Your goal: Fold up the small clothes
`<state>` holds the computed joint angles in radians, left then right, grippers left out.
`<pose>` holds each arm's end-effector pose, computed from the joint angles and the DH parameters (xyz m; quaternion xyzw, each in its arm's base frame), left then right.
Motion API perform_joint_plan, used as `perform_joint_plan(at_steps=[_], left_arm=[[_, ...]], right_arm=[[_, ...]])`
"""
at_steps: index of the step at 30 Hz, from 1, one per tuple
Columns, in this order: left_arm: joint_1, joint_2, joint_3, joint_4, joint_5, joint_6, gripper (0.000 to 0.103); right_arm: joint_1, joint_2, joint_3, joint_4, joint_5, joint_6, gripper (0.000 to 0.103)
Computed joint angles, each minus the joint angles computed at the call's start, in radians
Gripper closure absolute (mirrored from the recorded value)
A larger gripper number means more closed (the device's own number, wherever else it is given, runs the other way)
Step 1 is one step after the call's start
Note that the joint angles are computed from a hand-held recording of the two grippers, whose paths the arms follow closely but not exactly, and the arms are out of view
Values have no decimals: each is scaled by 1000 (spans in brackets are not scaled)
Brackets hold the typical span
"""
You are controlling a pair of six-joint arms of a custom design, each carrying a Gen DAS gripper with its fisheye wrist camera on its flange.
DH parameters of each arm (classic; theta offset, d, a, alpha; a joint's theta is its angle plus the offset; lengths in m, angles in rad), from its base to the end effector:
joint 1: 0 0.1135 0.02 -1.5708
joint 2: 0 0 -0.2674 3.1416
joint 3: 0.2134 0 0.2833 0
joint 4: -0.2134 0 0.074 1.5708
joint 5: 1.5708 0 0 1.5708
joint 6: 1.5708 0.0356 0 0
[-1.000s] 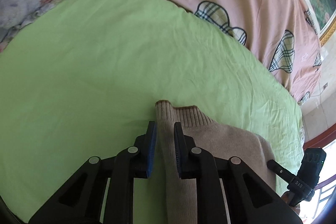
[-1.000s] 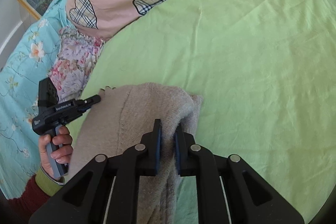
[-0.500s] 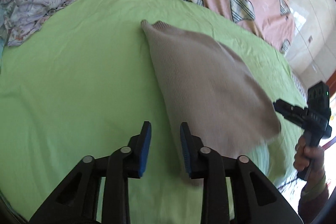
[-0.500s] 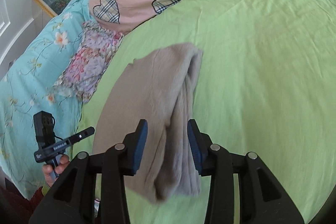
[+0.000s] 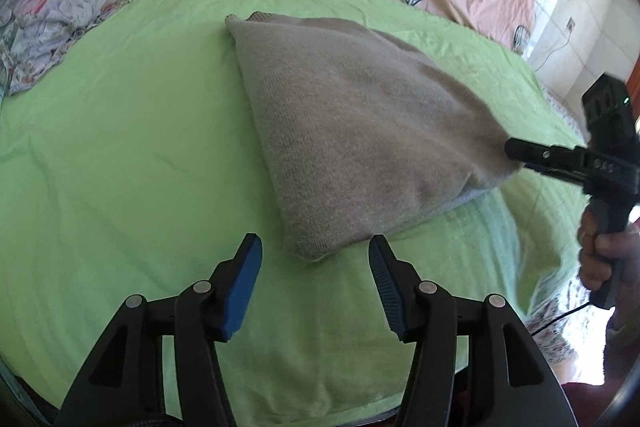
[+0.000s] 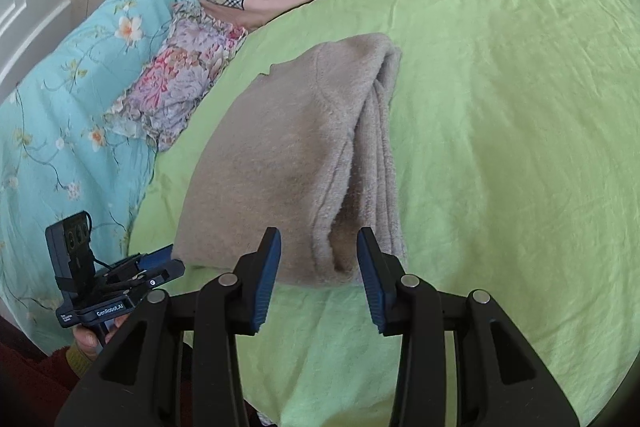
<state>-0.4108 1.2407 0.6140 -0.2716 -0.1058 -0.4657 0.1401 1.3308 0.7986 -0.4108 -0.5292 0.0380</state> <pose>0.2407 -0.1008 0.1671 -0.0433 0.9418 -0.0946 0.3195 0.2817 0.0579 0.1997 -0.1275 0.9127 0.2743 0.2747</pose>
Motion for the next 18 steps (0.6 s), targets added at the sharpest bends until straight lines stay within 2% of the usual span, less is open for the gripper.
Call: perform_joint_plan(at_steps=[4,7,9,10,12,15,18], left_arm=[[28,39,9,17,-9,-32,50],[31,44,7,24,-26,-51,57],[39,25,2,25,13,-90,62],[43,8,-4,32,36,-107,62],[33,-36,-18,49,44,-129,59],[2,25,41,-4,-45,-124,59],[50,98,67,-11,11,-183,61]], right_arm=[[30,23,3,17,38,-4,62],[28,36,4,28,20,1,64],[29,48,13,29,21,8,82],[31,50,18,29,19,16,86],[22,49,27,30,-13,26,87],[33,32,30,30,-12,26,94],[23,25,39,43,-50,51,96]])
